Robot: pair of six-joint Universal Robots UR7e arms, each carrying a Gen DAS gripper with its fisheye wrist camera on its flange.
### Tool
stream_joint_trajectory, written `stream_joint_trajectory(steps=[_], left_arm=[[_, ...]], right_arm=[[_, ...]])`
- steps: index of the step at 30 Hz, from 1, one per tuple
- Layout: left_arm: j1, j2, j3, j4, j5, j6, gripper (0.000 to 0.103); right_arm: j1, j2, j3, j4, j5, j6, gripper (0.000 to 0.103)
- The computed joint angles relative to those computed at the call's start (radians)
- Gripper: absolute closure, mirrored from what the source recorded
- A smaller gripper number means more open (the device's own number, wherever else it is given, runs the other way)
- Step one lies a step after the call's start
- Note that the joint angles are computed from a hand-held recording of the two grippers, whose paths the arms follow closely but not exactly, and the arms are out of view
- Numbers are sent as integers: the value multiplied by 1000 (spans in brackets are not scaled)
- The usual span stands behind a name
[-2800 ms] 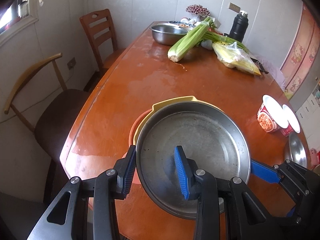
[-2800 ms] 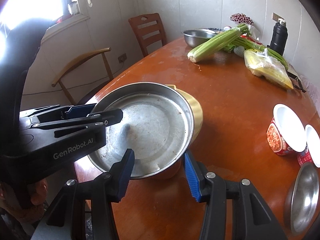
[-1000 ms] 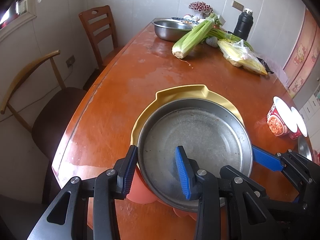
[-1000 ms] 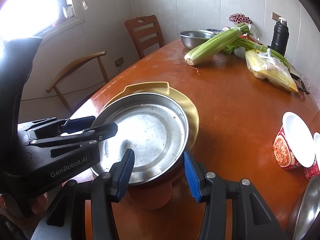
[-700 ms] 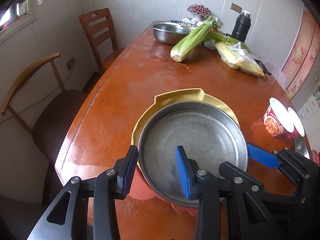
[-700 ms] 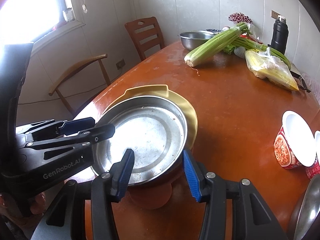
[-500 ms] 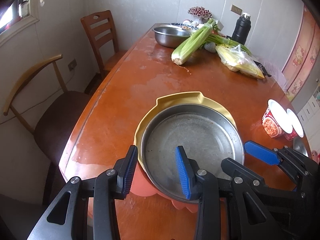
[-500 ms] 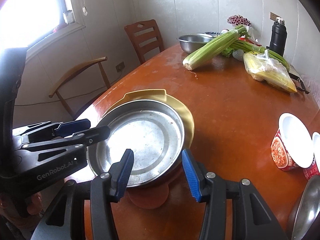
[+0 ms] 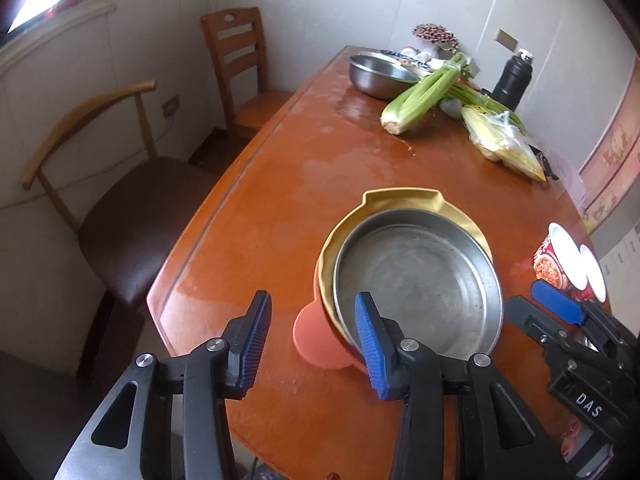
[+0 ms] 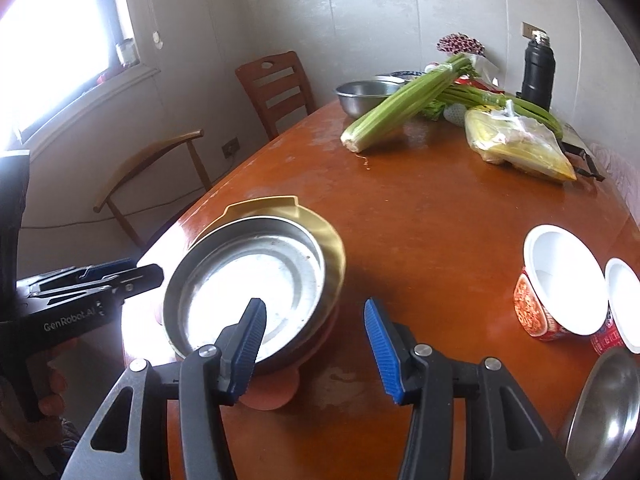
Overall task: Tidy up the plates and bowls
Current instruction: 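Lower the grey pan onto the yellow plate and open the left tool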
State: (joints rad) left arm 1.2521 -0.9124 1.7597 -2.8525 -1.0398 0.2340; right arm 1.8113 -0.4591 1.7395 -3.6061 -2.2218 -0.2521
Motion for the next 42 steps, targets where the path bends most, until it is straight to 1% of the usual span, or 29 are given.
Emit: stream_joint_trajectory(steps=[4, 9, 15, 17, 20, 23, 26, 33, 38, 42], left_arm=[[29, -6, -27, 80, -71, -62, 58], [56, 11, -70, 161, -138, -116, 58], [67, 36, -97, 188, -153, -140, 58], [66, 44, -102, 196, -151, -139, 58], [55, 60, -100, 181, -113, -123, 57], [47, 66, -93, 155, -91, -111, 57], [43, 70, -95, 146, -85, -112, 57], [29, 93, -100, 123, -61, -95, 54], [19, 115, -116, 119, -55, -86, 54], [11, 133, -132, 121, -53, -81, 53]], right_arm=[[-14, -16, 15, 24, 20, 25, 51], [-32, -26, 18, 83, 55, 63, 51], [-41, -21, 11, 111, 74, 74, 51], [-42, -18, 5, 124, 77, 76, 51], [-45, -13, -2, 137, 85, 80, 50], [-53, -15, -5, 157, 112, 90, 50], [-58, -13, -12, 174, 123, 90, 50], [-59, -1, -34, 177, 98, 79, 50], [-65, -6, -35, 170, 86, 75, 49], [-67, -7, -40, 168, 61, 75, 49]])
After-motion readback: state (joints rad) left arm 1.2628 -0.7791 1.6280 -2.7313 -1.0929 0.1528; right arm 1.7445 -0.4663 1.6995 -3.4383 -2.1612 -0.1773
